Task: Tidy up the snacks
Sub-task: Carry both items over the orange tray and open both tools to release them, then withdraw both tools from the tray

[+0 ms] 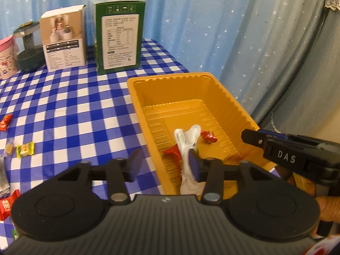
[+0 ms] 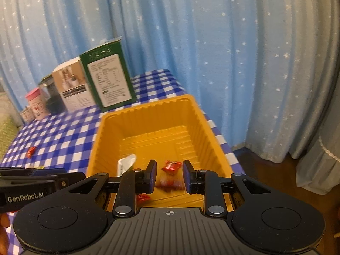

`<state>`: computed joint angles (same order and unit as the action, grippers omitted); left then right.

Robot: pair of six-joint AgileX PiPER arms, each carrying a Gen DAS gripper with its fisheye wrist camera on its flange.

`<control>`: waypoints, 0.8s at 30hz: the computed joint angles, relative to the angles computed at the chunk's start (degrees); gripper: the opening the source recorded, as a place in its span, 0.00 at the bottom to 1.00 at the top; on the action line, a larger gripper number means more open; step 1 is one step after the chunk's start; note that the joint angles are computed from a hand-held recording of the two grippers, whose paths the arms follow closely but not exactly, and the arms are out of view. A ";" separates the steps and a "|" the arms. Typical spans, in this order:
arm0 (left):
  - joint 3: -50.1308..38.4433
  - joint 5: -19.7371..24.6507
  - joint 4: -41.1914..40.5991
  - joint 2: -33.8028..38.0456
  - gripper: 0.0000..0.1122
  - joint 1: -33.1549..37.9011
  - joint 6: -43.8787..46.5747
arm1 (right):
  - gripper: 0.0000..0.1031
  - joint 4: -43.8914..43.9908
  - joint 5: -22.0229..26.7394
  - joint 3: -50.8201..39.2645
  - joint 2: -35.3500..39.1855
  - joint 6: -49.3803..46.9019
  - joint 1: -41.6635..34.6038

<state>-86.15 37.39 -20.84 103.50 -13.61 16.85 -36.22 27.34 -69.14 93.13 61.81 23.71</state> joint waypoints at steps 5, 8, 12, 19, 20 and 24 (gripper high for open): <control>5.21 -1.89 0.84 -3.80 0.48 0.91 0.61 | 0.56 -3.71 0.55 2.46 -2.07 6.62 0.88; 8.29 -2.28 0.40 -6.44 0.49 2.02 1.17 | 0.56 -3.39 1.97 4.22 -4.10 8.08 1.42; 12.37 -2.75 0.13 -10.56 0.55 3.30 1.08 | 0.56 -3.68 4.69 6.65 -7.74 10.75 3.41; 19.00 -1.92 0.09 -19.14 0.63 5.91 1.22 | 0.56 -5.60 11.41 8.70 -12.82 16.54 10.78; 19.87 -1.60 0.35 -20.53 0.64 6.34 0.95 | 0.56 -5.81 12.39 8.86 -13.33 17.54 12.06; 22.68 0.05 0.81 -25.55 0.72 8.48 1.21 | 0.57 -6.68 16.66 8.34 -14.28 20.12 17.85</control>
